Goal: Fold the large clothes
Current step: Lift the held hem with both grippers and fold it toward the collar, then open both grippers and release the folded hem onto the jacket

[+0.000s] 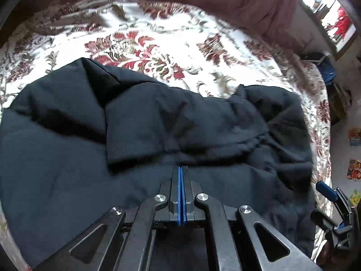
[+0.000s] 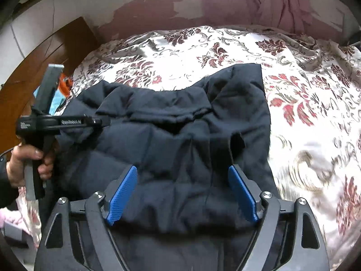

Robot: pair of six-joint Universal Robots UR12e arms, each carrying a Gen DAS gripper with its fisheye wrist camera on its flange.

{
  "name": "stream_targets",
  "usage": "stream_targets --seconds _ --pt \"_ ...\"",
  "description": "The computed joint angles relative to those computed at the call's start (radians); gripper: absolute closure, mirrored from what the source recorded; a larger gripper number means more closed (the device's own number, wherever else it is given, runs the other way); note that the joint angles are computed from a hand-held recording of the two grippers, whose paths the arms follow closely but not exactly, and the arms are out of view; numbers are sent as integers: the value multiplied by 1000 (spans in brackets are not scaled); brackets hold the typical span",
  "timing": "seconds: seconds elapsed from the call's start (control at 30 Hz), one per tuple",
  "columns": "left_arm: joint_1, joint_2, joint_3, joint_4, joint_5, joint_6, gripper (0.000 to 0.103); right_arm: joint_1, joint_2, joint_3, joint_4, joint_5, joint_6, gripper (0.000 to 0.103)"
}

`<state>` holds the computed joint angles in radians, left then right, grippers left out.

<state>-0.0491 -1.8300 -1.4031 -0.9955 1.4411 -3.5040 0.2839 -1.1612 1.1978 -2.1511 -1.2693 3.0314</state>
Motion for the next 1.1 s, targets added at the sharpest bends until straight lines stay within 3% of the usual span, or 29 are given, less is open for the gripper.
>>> stream_targets --seconds 0.1,0.17,0.23,0.3,0.37,0.53,0.63,0.8,0.9,1.1 --pt "-15 25 -19 32 -27 17 78 7 -27 24 13 -51 -26 22" --pt "-29 61 -51 59 -22 10 42 8 -46 41 10 -69 -44 22" --pt "-38 76 -70 111 -15 -20 26 4 -71 65 1 -75 -63 22" --pt "-48 91 -91 160 -14 -46 24 1 -89 75 3 -74 -81 22" --pt "-61 107 -97 146 12 -70 20 -4 -110 95 -23 -68 -102 22" --pt "-106 140 -123 182 114 -38 5 -2 -157 151 -142 -78 -138 20" --pt "-131 165 -143 202 162 -34 2 -1 -177 173 -191 -69 -152 13" --pt "-167 199 -167 208 241 -51 1 9 -215 217 -267 -67 -182 12" --pt "-186 230 -203 243 281 -75 1 14 -237 238 -268 -59 -199 10" --pt "-233 275 -248 199 364 -135 1 19 -276 280 -236 -25 -251 9"
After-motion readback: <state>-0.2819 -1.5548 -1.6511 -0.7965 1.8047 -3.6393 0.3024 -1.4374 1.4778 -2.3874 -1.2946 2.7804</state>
